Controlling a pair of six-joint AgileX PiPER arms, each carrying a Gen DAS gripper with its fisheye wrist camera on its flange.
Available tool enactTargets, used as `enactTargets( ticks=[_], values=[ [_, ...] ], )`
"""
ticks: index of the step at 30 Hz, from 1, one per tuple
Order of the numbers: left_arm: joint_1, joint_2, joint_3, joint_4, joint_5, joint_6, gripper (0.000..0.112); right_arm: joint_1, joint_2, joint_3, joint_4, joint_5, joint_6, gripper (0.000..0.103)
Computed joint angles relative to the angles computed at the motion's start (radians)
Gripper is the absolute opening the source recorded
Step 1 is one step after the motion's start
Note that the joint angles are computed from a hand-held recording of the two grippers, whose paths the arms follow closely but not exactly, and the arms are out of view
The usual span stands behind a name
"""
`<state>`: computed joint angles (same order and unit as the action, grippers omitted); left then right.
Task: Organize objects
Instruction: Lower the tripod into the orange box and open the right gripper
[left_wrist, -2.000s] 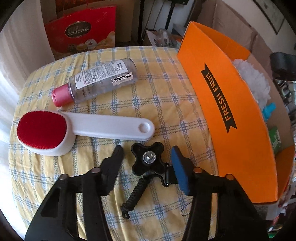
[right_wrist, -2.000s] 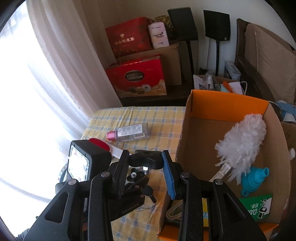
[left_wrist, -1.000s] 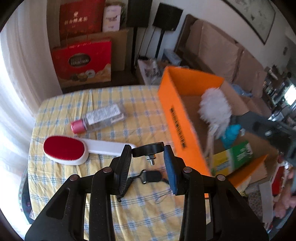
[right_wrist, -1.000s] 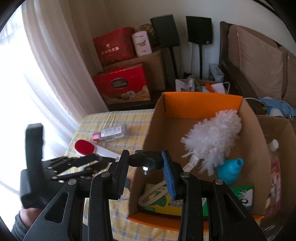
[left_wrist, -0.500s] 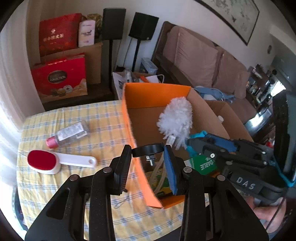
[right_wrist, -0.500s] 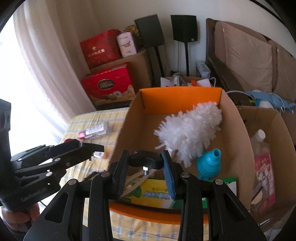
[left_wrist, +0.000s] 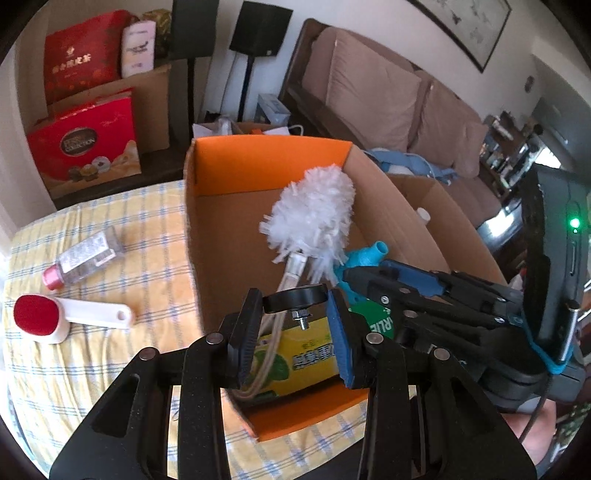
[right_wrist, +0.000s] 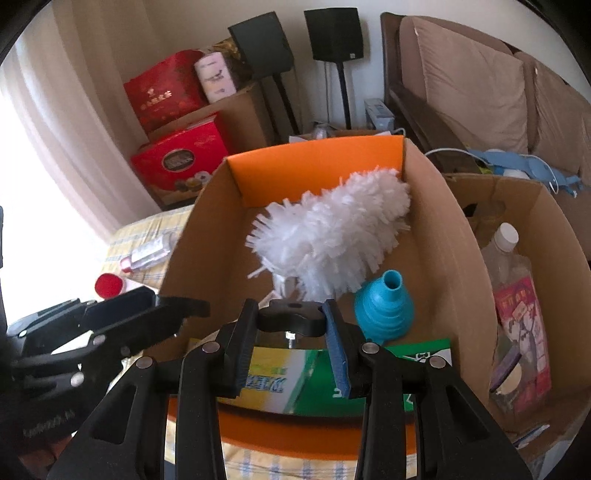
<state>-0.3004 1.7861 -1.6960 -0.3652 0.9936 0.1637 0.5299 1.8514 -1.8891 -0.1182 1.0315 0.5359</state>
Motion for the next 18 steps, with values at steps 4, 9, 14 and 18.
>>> enactTargets(
  ticks=[4,9,14,18],
  values=[
    [-0.031,0.028,-0.019,0.019,-0.001,-0.028,0.033,-0.019,-0.005,0.028,0.01,-0.021,0.001,0.036],
    [-0.05,0.054,-0.035,0.027,0.002,-0.041,0.033,-0.041,-0.016,0.067,0.02,-0.047,0.006,0.036],
    [-0.044,0.077,-0.048,0.008,0.01,-0.054,0.032,-0.059,-0.025,0.094,0.035,-0.067,0.005,0.037],
    [-0.035,0.076,-0.053,-0.001,0.017,-0.052,0.033,-0.06,-0.038,0.105,0.032,-0.074,0.007,0.037]
  ],
)
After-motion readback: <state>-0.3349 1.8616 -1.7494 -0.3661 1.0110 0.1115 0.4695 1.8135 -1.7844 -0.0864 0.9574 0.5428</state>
